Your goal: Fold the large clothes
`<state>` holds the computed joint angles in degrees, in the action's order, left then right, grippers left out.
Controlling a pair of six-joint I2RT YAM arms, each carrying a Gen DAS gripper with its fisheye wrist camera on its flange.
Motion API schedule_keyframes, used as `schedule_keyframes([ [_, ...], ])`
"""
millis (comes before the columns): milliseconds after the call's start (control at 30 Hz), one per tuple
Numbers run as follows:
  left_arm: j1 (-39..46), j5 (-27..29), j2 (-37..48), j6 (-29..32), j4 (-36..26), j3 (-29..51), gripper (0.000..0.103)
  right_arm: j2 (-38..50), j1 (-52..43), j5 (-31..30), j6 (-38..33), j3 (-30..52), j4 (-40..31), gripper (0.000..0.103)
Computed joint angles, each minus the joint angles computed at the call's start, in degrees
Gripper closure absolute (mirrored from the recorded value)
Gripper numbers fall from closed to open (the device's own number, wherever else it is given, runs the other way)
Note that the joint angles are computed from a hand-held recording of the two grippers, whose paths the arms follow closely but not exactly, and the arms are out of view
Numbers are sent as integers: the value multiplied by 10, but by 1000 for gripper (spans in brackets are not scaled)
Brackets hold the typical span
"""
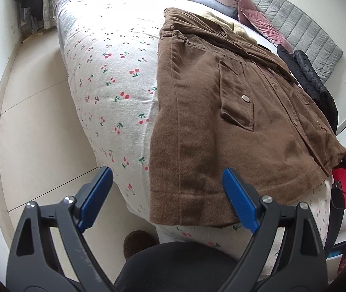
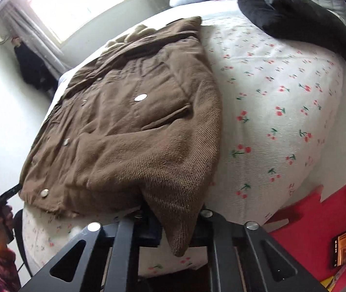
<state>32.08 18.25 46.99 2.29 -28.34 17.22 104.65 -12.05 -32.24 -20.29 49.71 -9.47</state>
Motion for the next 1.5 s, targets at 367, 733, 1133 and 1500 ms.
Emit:
schedule_keyframes([
  [367,77,34,8,47,-13,2,11,-3,-32,134,3,64,-53,95],
  [733,162,129,56,139,-74,47,12,-29,-145,51,-54,61,-132,73],
  [1133,11,81,-9,39,-90,38,84,-39,-83,33,3,53,-112,65],
  [1500,73,51,17,27,-69,20,79,-35,-59,66,29,44,-76,65],
])
